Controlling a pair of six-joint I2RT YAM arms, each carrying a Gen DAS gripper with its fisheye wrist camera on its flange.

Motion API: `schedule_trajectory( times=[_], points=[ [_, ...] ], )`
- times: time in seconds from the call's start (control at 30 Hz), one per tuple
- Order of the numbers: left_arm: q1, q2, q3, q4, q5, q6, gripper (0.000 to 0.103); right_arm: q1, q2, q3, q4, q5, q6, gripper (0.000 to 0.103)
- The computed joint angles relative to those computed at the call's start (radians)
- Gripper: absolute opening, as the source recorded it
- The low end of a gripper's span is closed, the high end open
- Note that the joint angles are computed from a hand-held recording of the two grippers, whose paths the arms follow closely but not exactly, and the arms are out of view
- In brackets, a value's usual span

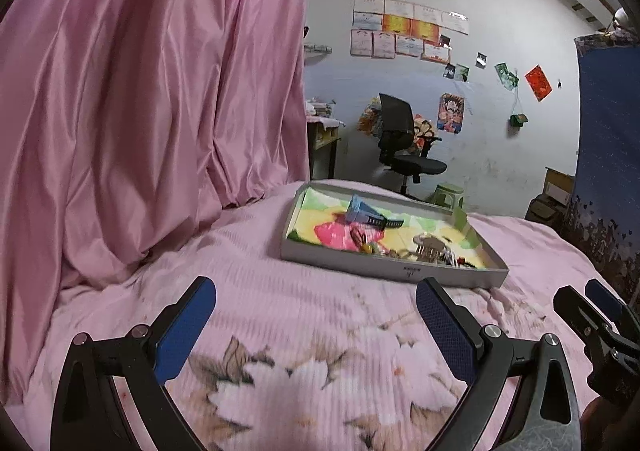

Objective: Organize jewelry

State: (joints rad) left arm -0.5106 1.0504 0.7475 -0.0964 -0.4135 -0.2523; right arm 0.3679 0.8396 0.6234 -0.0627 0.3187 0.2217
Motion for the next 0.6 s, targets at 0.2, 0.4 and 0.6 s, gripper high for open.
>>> schedule_trajectory(
  times=[0.2,0.4,0.6],
  points=[
    [-0.037,-0.030,-0.023,-0.013,-0.042,0.001,0.101,0.003,-0.053,-0.032,-0.052,0.011,0.034,0.096],
    [-0.059,-0.026,-0.031,-0.021,-0.071,0.002,0.101,-0.027,-0.058,-0.054,-0.051,-0.009,0.045,0.096],
    [-0.070,-0.029,-0.038,-0.020,-0.089,0.004,0.101,-0.020,-0.056,-0.062,-0.045,0.001,0.042,0.096]
  ],
)
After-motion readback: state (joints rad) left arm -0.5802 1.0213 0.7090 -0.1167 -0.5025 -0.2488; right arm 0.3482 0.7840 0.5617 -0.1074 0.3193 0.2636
